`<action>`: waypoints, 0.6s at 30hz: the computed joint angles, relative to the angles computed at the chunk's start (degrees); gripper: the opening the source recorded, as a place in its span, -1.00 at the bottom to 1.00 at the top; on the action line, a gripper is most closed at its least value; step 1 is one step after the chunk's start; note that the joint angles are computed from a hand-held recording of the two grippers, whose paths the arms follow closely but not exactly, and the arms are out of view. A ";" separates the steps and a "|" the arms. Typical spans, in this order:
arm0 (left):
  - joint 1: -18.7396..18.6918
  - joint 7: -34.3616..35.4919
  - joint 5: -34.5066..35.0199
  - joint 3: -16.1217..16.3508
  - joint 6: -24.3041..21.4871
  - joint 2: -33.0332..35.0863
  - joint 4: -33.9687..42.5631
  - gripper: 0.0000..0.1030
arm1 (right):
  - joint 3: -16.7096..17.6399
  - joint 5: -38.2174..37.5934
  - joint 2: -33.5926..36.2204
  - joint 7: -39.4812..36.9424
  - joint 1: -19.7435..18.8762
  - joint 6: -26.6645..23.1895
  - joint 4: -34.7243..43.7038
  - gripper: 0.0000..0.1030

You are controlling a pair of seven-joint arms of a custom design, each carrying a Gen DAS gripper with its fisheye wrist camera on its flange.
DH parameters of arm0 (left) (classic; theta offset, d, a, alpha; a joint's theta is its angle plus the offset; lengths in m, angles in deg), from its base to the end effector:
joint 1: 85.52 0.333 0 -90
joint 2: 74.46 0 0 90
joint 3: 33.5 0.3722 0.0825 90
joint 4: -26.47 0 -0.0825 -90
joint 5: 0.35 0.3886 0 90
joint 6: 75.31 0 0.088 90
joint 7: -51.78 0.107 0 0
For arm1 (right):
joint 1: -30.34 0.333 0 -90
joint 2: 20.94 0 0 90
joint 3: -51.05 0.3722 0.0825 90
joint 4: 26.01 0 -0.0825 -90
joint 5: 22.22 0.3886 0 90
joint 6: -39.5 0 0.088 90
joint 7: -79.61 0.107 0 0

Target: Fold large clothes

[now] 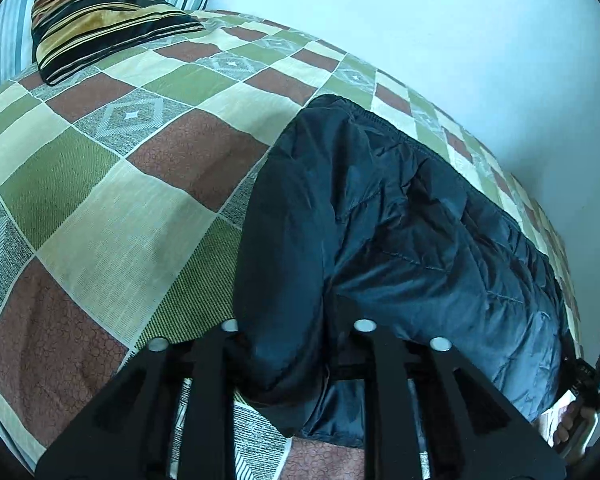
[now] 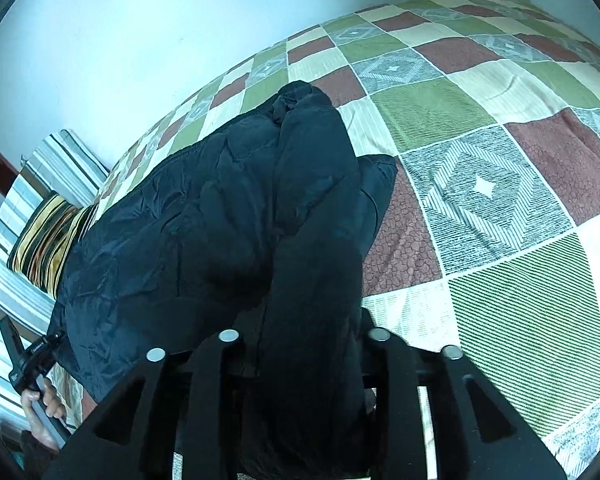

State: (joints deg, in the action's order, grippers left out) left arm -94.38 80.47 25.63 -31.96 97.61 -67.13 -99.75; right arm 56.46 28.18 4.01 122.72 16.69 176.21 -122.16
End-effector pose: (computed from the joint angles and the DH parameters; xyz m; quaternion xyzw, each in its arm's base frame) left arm 0.5894 -0.1090 0.4513 -0.8101 0.4750 -0.3032 0.1618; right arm 0.7144 -0.1065 0.4305 -0.6822 0.6313 -0.0098 0.3687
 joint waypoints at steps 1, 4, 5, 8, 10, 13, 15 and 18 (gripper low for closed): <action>0.04 -0.18 -0.15 0.06 -0.14 -0.10 -0.12 -0.41 | -0.23 -0.50 -0.36 0.12 0.24 0.60 -0.34 -0.31; 1.72 2.70 -4.71 -1.62 -0.28 -0.91 -1.04 -0.04 | -0.74 -1.73 -2.21 -0.42 0.82 3.55 -2.20 -0.15; 1.90 3.02 -5.31 -1.70 -0.25 -1.22 -1.37 0.07 | -0.95 -2.08 -3.01 -0.51 1.07 5.03 -2.92 -0.10; 2.50 3.86 -5.30 -1.87 0.09 -2.57 -2.54 0.21 | -1.33 -2.03 -6.17 -1.29 1.79 10.56 -6.04 -0.07; 3.21 4.50 -4.30 -2.02 -1.22 -3.25 -2.42 0.25 | -1.29 -1.66 -7.76 -1.71 2.18 13.29 -7.40 -0.07; 5.15 9.02 -7.66 -3.58 -1.80 -3.96 -2.39 0.35 | -0.75 -0.18 -10.34 -3.68 2.95 14.59 -9.24 -0.07; 5.57 7.79 -5.64 -3.48 -3.06 -4.30 -1.81 0.40 | -0.55 0.45 -11.27 -4.86 4.14 14.24 -10.06 -0.07; 6.66 8.66 -5.79 -4.18 -4.84 -4.58 -0.87 0.44 | -0.36 -0.53 -11.87 -5.64 6.68 11.84 -11.16 -0.07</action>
